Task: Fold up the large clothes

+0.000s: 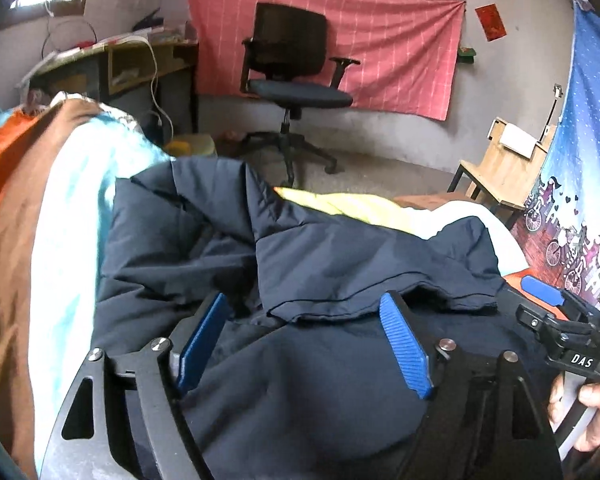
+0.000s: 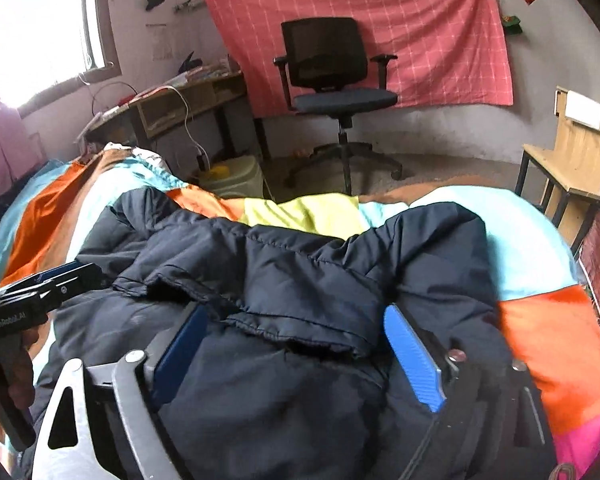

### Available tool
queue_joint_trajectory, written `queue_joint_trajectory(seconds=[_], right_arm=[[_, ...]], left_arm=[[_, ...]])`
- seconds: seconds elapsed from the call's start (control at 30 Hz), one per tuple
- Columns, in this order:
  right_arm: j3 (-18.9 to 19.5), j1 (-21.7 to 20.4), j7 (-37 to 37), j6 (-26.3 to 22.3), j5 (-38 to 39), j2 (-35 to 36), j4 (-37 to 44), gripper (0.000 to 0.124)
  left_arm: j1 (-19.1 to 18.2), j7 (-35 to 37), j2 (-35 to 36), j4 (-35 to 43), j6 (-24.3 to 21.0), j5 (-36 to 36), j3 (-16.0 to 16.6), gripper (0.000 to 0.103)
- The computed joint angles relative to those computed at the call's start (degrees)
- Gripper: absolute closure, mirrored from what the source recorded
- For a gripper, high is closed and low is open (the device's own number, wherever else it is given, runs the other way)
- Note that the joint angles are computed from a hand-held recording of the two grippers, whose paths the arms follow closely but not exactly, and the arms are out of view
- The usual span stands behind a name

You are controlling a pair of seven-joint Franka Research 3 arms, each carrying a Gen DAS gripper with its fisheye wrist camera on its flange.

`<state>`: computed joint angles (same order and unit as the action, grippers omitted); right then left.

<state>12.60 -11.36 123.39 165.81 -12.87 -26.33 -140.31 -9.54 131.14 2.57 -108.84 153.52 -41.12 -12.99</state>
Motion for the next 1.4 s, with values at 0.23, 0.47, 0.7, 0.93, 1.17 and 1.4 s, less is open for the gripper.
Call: queue_joint_trajectory(seconds=[0.23, 0.47, 0.7, 0.93, 1.17, 1.4], right_arm=[[0.35, 0.94, 1.78, -0.44, 2.74, -7.40, -4.00, 0.021], [3.65, 0.66, 3.74, -2.63, 4.97, -16.79, -8.45, 0.021], [6.04, 2.91, 4.25, -5.06, 6.46, -25.73, -12.82, 0.021], [8.05, 5.55, 6.42, -10.26, 7.74, -34.82, -17.11, 0.021], [10.06, 8.27, 8.92, -16.60, 7.09, -41.98, -19.72, 0.021], [10.37, 12.92, 9.80, -22.35, 6.72, -45.70, -21.47, 0.021]], left_arm=[[-1.84, 7.40, -7.45, -6.09, 0.41, -8.95, 2.26, 0.002], [-6.73, 13.69, -17.21, -15.18, 3.25, -12.60, 7.04, 0.002], [-12.48, 18.03, -26.58, -23.43, 3.87, -13.20, 12.35, 0.002], [-16.25, 18.88, -33.28, -30.04, 4.00, -8.75, 15.63, 0.002], [-19.41, 16.82, -37.07, -34.48, 4.82, -2.86, 18.22, 0.002], [-20.73, 15.12, -39.94, -38.02, 4.22, 3.29, 20.55, 0.002]])
